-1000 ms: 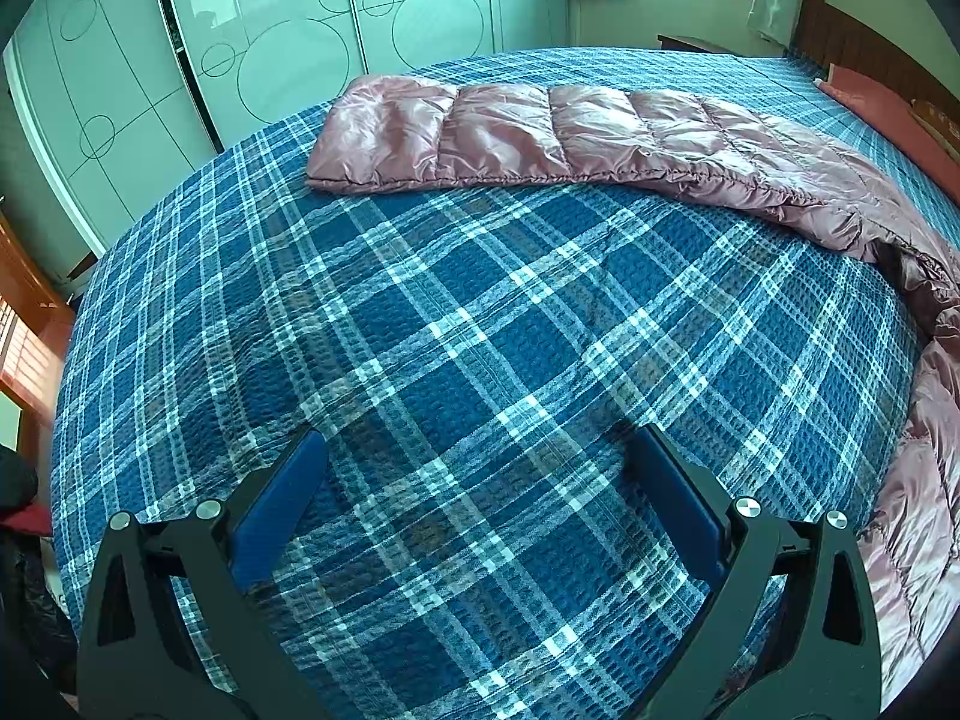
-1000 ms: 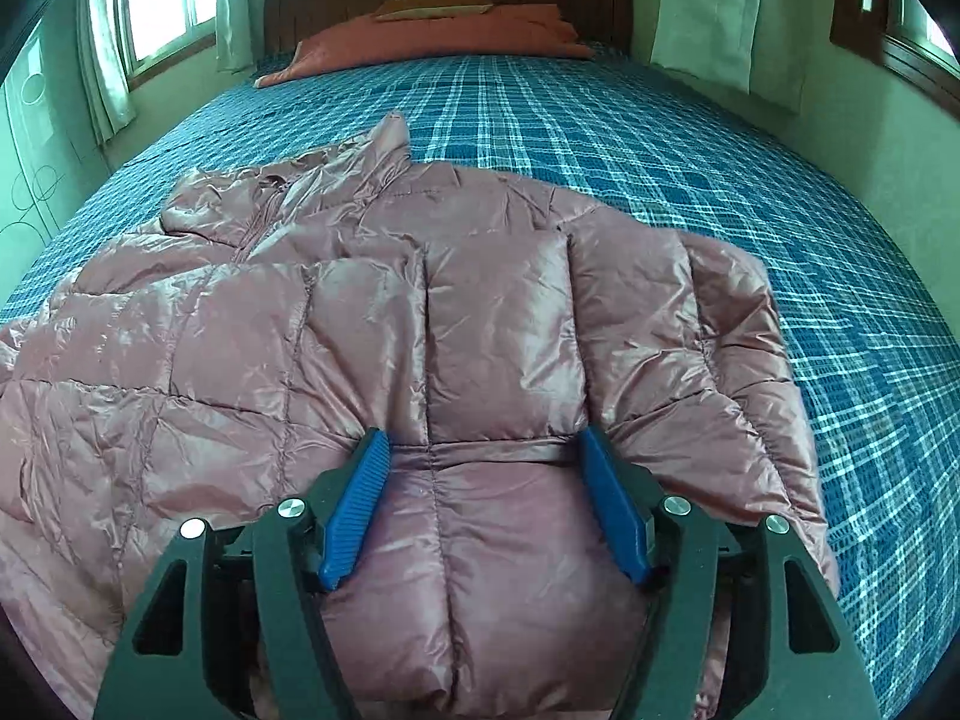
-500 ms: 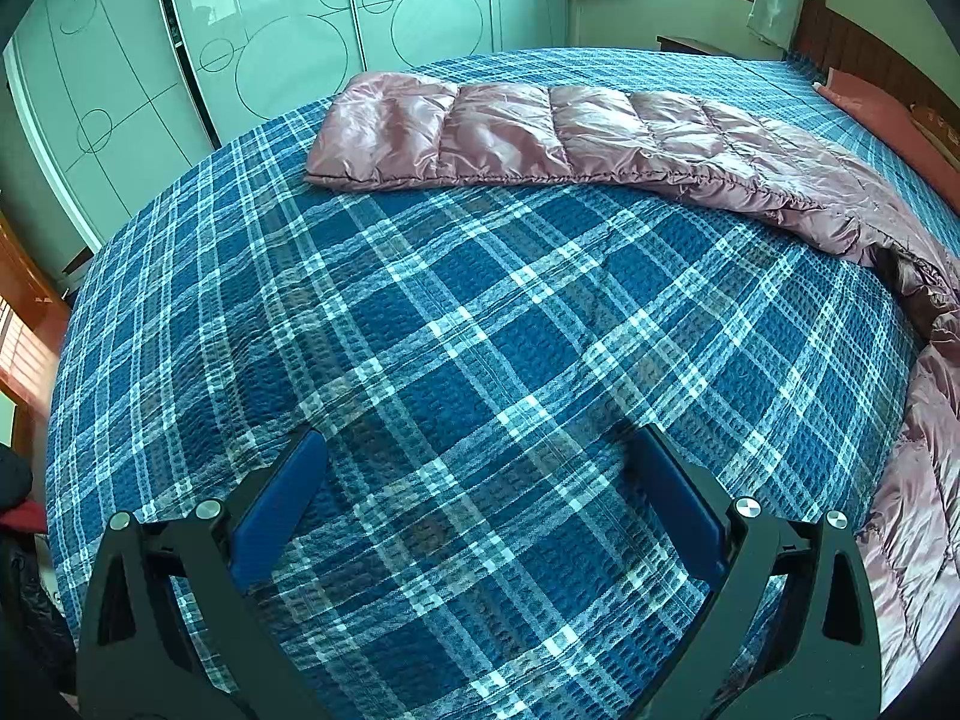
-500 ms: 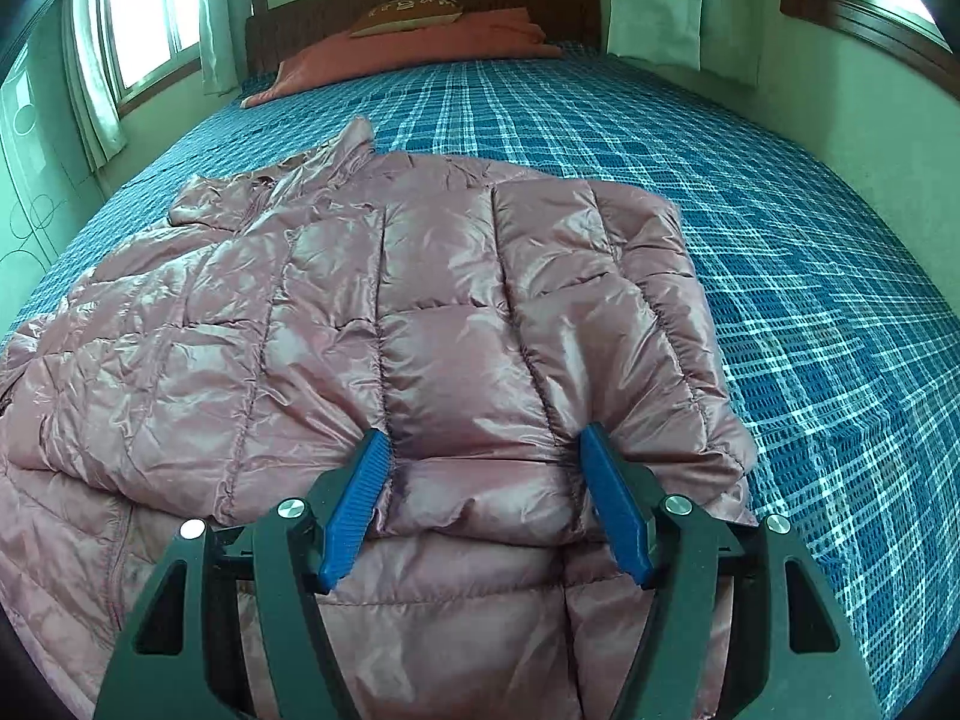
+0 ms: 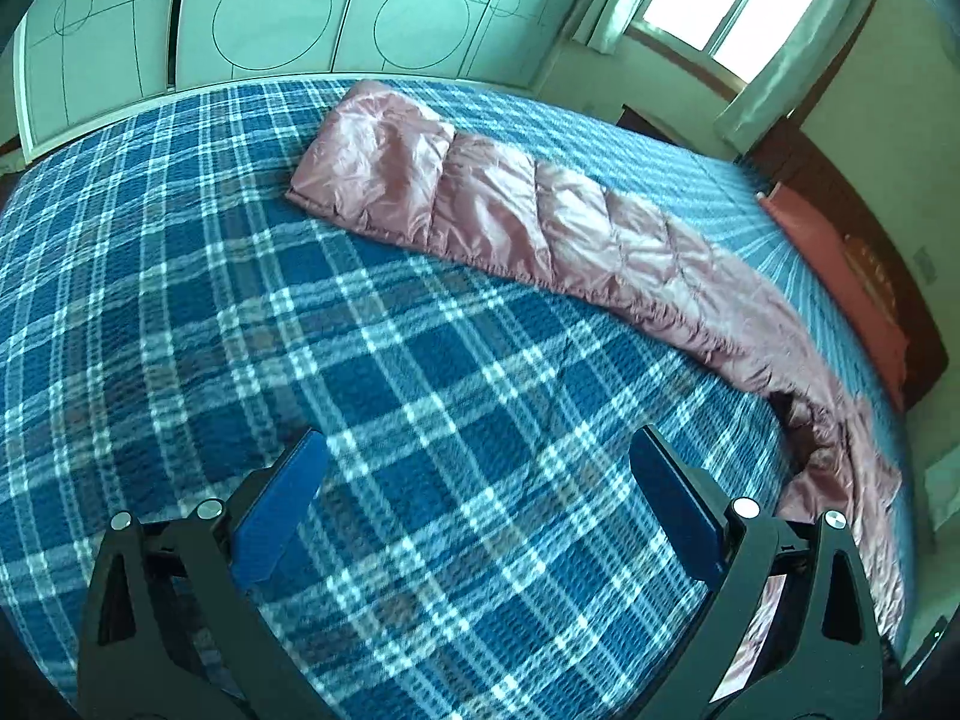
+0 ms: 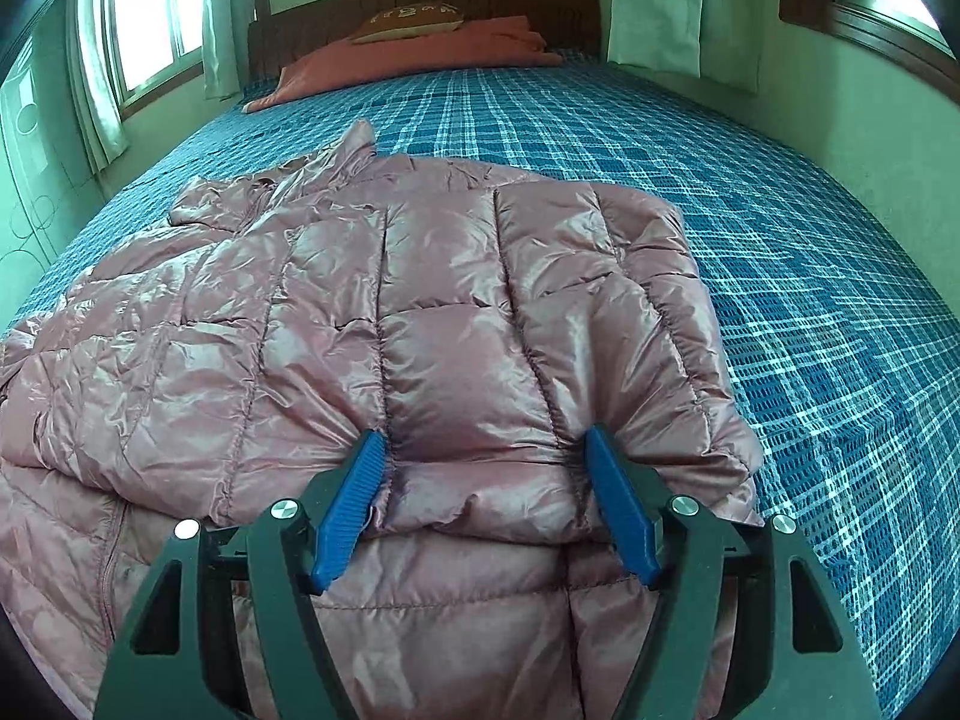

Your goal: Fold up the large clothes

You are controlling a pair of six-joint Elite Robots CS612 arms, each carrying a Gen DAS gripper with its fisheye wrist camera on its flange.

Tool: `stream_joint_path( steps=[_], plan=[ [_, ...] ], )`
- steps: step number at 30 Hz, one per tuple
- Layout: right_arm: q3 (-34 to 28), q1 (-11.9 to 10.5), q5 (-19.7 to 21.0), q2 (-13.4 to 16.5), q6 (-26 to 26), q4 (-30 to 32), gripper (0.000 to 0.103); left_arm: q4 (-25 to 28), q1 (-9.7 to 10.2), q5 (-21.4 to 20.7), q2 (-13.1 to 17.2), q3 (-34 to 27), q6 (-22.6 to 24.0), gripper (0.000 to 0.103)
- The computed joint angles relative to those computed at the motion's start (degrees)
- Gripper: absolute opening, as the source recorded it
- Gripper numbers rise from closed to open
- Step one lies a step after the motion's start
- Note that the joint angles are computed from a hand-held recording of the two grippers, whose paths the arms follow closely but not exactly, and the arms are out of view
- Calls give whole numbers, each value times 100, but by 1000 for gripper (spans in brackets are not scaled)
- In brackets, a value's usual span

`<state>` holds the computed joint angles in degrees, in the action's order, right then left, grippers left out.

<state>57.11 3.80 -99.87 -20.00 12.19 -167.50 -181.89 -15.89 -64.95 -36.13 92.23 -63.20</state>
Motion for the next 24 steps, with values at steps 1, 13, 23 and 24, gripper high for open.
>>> stream_joint_path(
  steps=[1, 13, 23, 24],
  plan=[
    [12, 1, -2, -3, 0, -15, 69, -206, 58, -46, 49, -18, 70, 94],
    [44, 4, -32, -20, -31, -53, 69, -801, 542, -347, 515, -749, -341, 99],
    [57, 3, -25, -26, -27, -77, 69, 194, 473, 357, 274, -643, -1157, 8],
    [63, 3, -23, -30, -20, -85, 69, 260, 480, 387, 257, -649, -1132, 8]
  ],
)
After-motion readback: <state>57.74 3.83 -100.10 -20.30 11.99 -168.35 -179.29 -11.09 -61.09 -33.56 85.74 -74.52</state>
